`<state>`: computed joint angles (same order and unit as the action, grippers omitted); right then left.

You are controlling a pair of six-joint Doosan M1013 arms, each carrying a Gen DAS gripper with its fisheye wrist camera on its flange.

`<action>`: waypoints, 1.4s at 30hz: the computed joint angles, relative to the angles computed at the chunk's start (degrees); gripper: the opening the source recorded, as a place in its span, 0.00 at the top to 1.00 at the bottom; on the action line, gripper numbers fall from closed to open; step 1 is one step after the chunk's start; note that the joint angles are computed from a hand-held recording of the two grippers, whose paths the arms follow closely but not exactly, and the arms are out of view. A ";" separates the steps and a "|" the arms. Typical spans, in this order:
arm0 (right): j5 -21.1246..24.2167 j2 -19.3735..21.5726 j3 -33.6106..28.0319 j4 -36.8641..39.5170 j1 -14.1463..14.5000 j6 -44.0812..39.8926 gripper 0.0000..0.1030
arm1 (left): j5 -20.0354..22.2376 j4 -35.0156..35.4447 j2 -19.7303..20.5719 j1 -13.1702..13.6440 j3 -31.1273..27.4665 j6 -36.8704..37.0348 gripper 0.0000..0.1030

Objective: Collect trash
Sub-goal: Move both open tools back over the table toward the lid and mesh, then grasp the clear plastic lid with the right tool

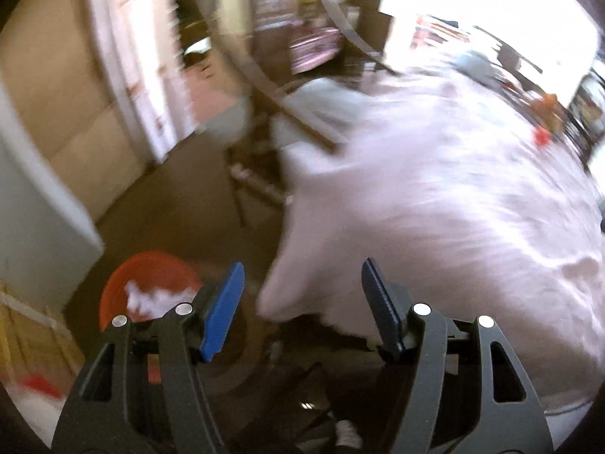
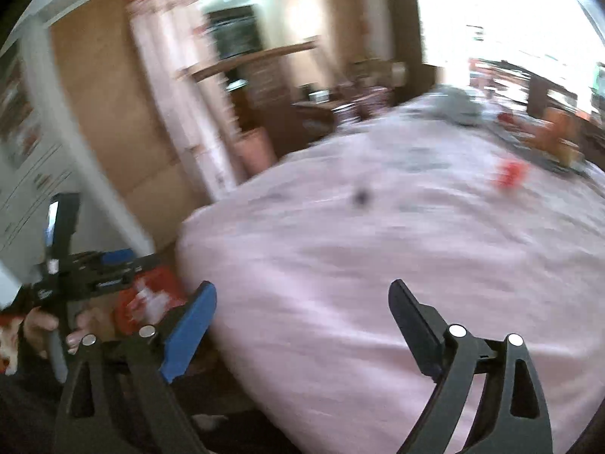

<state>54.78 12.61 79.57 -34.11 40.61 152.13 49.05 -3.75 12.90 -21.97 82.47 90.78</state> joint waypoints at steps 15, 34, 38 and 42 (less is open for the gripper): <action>16.10 -14.02 12.09 -15.08 -5.14 19.96 0.08 | 4.06 -5.51 9.30 -14.60 -19.34 15.23 0.33; 5.48 -3.62 10.60 -2.16 -22.63 -0.10 0.06 | 17.06 0.79 29.20 -20.11 -47.64 12.27 0.22; 5.25 -1.19 9.19 -2.96 -23.43 -0.74 0.06 | 19.84 1.53 31.15 -19.86 -49.92 11.63 0.22; 5.37 -0.22 8.60 -4.16 -24.02 1.48 0.09 | 20.92 1.42 32.59 -19.89 -51.64 12.18 0.22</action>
<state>60.14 12.39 88.17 -38.28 16.60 153.61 69.96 -2.33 45.49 -41.86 30.83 102.96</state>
